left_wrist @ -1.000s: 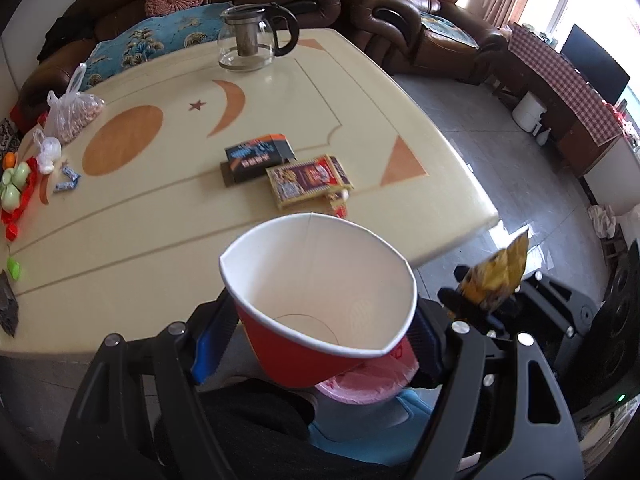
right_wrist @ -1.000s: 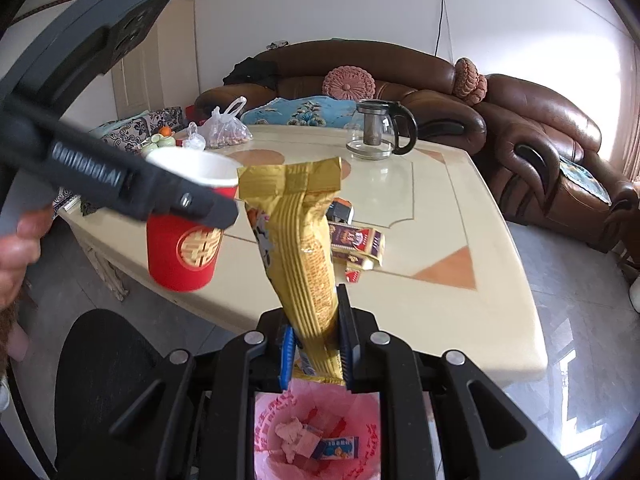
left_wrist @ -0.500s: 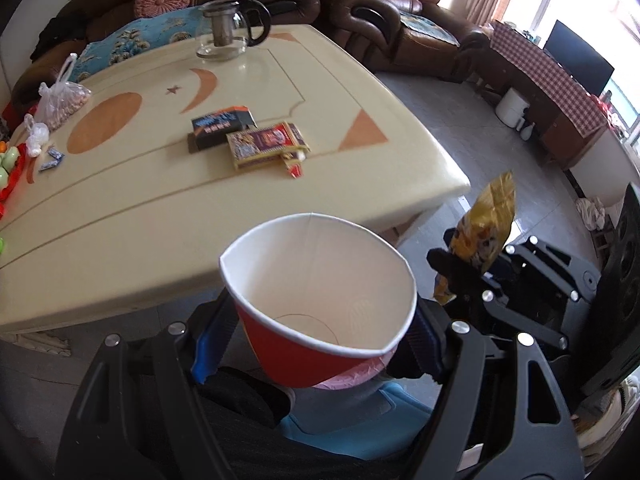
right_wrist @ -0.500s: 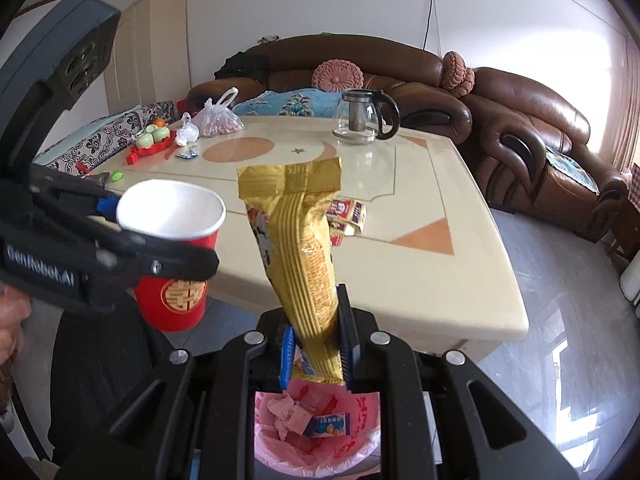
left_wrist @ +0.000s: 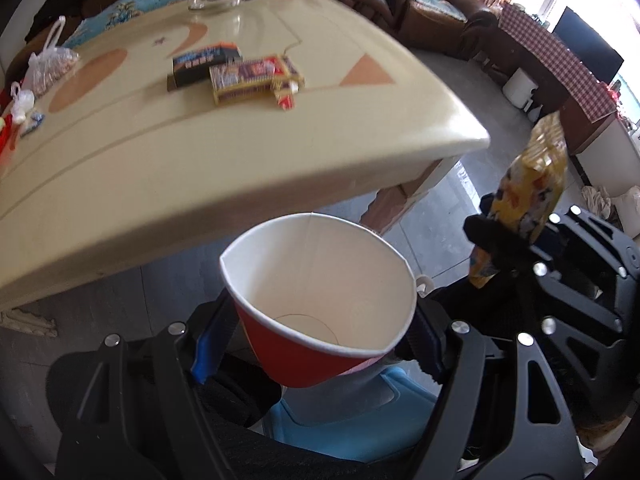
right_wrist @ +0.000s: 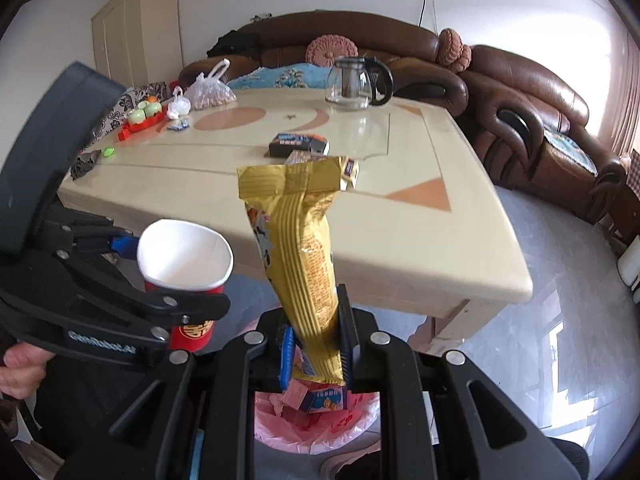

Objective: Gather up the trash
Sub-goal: 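Carry the red cup and snack bag with both tools over the pink bin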

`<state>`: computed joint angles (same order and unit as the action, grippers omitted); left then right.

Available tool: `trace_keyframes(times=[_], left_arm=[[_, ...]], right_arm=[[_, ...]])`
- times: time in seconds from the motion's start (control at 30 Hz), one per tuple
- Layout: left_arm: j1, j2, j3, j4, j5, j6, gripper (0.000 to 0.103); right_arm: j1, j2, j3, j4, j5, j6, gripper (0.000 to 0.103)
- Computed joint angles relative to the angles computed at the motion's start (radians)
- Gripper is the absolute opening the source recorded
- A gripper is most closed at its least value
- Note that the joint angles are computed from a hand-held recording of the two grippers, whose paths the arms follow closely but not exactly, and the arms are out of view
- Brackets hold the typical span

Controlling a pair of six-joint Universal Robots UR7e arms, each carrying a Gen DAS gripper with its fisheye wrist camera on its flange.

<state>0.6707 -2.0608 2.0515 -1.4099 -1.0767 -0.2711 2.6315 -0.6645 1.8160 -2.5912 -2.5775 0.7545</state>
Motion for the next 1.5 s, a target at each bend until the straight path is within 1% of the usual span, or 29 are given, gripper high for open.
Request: trace_keyframes(times=[0.2,0.37,0.53,0.73,0.87,1.13,1.27,1.37,1.43,1.5], left_arm=[[0.058,0.013,0.052,-0.018,-0.003,0.022,0.074],[0.114,0.035,0.093,-0.061,-0.004,0.043,0.074],[0.188,0.080,0.122,-0.103,-0.016,0.065,0.074],[0.251,0.131,0.154,-0.129,-0.009,0.098,0.074],[0.293,0.165,0.174,-0.146,-0.008,0.100,0.074],[0.340,0.235,0.187,-0.175,-0.014,0.103,0.074],[0.385,0.280,0.180,-0.195,-0.034,0.112,0.074],[0.430,0.320,0.162,-0.214,-0.061,0.111,0.074],[0.467,0.355,0.143,-0.226,-0.086,0.104,0.074],[0.484,0.372,0.133,-0.228,-0.088,0.098,0.074]], right_arm=[[-0.031,0.012,0.017,-0.024,0.034,-0.003,0.018],[-0.065,0.028,0.034,-0.054,0.063,-0.011,0.018],[-0.101,0.040,0.065,-0.094,0.104,-0.004,0.018],[-0.143,0.068,0.080,-0.114,0.143,-0.018,0.018],[-0.171,0.084,0.092,-0.128,0.173,-0.014,0.018],[-0.236,0.108,0.131,-0.169,0.226,-0.008,0.018],[-0.261,0.107,0.154,-0.190,0.244,-0.003,0.018],[-0.275,0.110,0.159,-0.185,0.238,-0.004,0.018],[-0.292,0.114,0.166,-0.196,0.257,-0.004,0.018],[-0.306,0.122,0.167,-0.196,0.273,-0.001,0.018]])
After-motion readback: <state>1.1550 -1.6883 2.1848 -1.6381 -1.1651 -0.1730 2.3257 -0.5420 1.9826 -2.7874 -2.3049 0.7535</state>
